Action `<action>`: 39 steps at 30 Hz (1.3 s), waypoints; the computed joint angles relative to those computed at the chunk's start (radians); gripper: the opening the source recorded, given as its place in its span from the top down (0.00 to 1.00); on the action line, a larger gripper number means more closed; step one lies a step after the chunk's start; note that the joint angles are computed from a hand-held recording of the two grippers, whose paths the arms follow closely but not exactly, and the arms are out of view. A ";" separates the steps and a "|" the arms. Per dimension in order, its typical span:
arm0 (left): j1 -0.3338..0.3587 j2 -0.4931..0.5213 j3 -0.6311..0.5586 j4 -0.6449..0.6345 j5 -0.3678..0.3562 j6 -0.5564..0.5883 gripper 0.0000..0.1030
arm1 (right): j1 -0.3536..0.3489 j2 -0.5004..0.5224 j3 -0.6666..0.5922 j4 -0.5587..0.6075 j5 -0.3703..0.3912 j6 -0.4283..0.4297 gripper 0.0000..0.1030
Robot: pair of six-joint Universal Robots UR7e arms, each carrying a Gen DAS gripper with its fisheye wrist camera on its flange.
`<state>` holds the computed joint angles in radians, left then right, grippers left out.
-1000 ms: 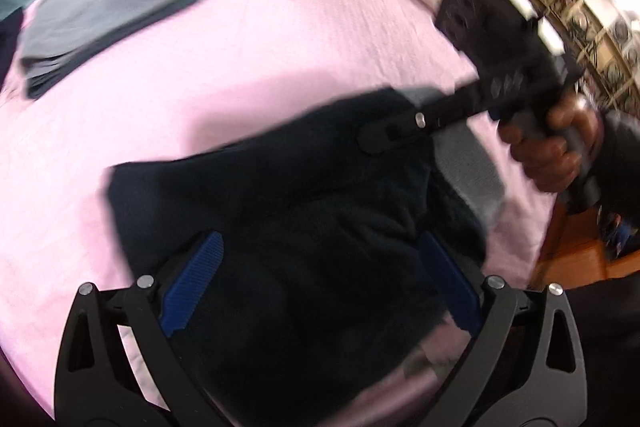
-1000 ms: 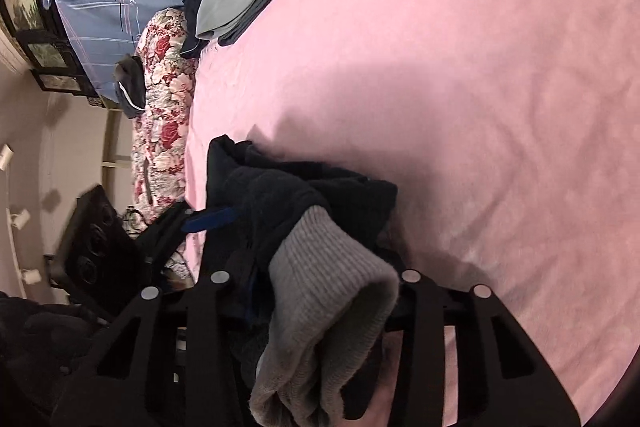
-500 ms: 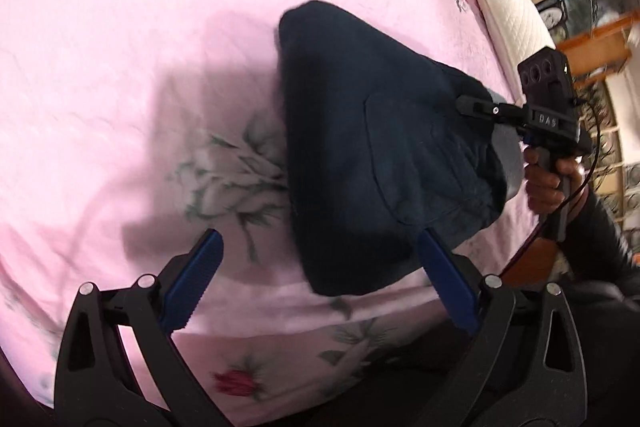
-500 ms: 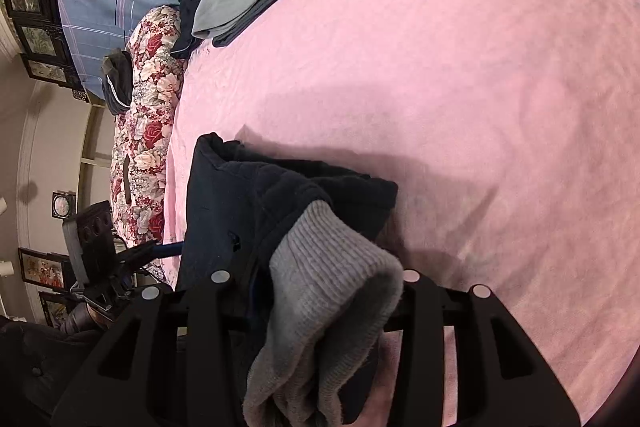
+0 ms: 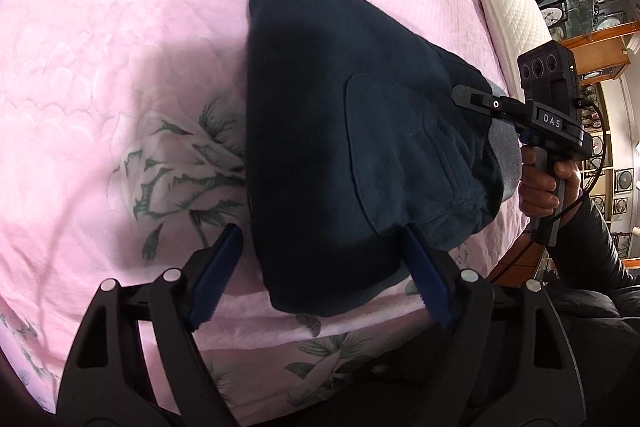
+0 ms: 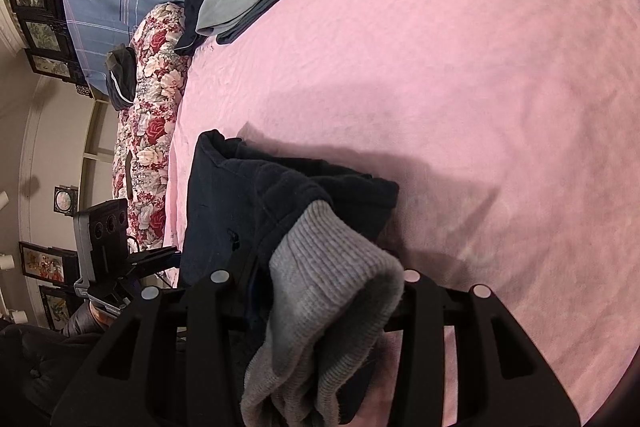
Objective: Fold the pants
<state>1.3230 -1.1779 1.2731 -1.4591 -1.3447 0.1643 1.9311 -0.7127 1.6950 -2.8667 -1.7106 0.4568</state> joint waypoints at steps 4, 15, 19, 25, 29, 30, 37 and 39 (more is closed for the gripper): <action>-0.013 0.003 0.011 -0.008 0.009 -0.002 0.20 | -0.001 -0.001 0.001 -0.001 0.006 -0.004 0.58; -0.079 -0.012 0.122 -0.109 0.083 0.039 0.11 | -0.006 0.002 -0.012 0.022 0.025 -0.008 0.53; -0.079 -0.041 0.141 -0.155 0.062 0.061 0.39 | 0.017 0.002 -0.027 0.050 -0.021 -0.017 0.60; -0.068 -0.066 0.132 -0.180 0.018 0.048 0.54 | 0.049 -0.002 -0.035 0.054 -0.078 -0.056 0.63; -0.049 -0.051 0.097 -0.130 -0.003 0.003 0.33 | 0.063 -0.002 -0.042 0.058 -0.098 -0.077 0.63; -0.043 -0.044 0.084 -0.113 -0.005 -0.023 0.31 | 0.064 0.000 -0.047 0.072 -0.108 -0.078 0.63; 0.002 -0.025 0.067 -0.074 -0.081 -0.077 0.31 | 0.043 0.002 -0.033 0.062 -0.083 -0.038 0.62; -0.012 -0.033 0.088 -0.096 -0.073 -0.054 0.44 | 0.037 0.002 -0.031 0.060 -0.071 -0.025 0.62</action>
